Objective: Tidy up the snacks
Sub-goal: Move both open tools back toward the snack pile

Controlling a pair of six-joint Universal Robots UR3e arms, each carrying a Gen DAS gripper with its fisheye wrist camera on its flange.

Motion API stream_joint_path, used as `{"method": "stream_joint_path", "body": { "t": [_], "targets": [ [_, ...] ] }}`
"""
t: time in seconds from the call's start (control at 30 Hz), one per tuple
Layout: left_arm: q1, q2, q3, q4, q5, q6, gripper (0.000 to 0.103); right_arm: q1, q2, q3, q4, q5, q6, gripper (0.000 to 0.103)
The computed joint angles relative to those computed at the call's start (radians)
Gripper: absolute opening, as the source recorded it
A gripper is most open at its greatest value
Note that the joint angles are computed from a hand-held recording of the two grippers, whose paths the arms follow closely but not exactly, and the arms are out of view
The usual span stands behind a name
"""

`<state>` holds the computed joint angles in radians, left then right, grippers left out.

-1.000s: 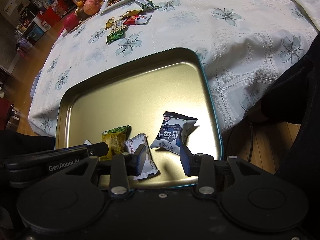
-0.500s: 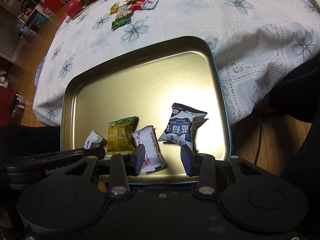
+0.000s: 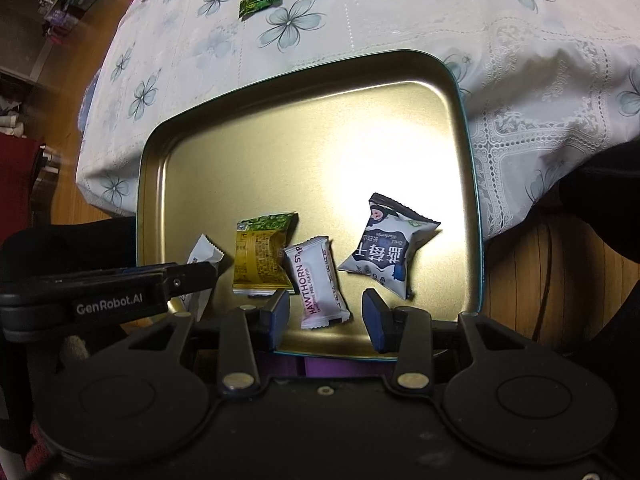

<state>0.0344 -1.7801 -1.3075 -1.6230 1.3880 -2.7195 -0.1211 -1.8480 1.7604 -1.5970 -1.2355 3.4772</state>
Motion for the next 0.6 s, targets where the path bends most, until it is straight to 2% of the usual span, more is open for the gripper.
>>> {"method": "stream_joint_path", "body": {
  "t": [0.1,0.43,0.6],
  "targets": [
    [-0.008,-0.033,0.054,-0.031,0.007,-0.009,0.045,-0.001,0.054,-0.073,0.053,0.006,-0.030,0.043],
    [-0.047,-0.233,0.395,-0.185,0.023,-0.012,0.045,-0.001,0.273,-0.378,0.229,0.011,-0.135,0.043],
    [-0.053,-0.377,0.646,-0.272,0.015,-0.021,0.045,-0.026,0.392,-0.514,0.260,-0.004,-0.155,0.043]
  ]
}}
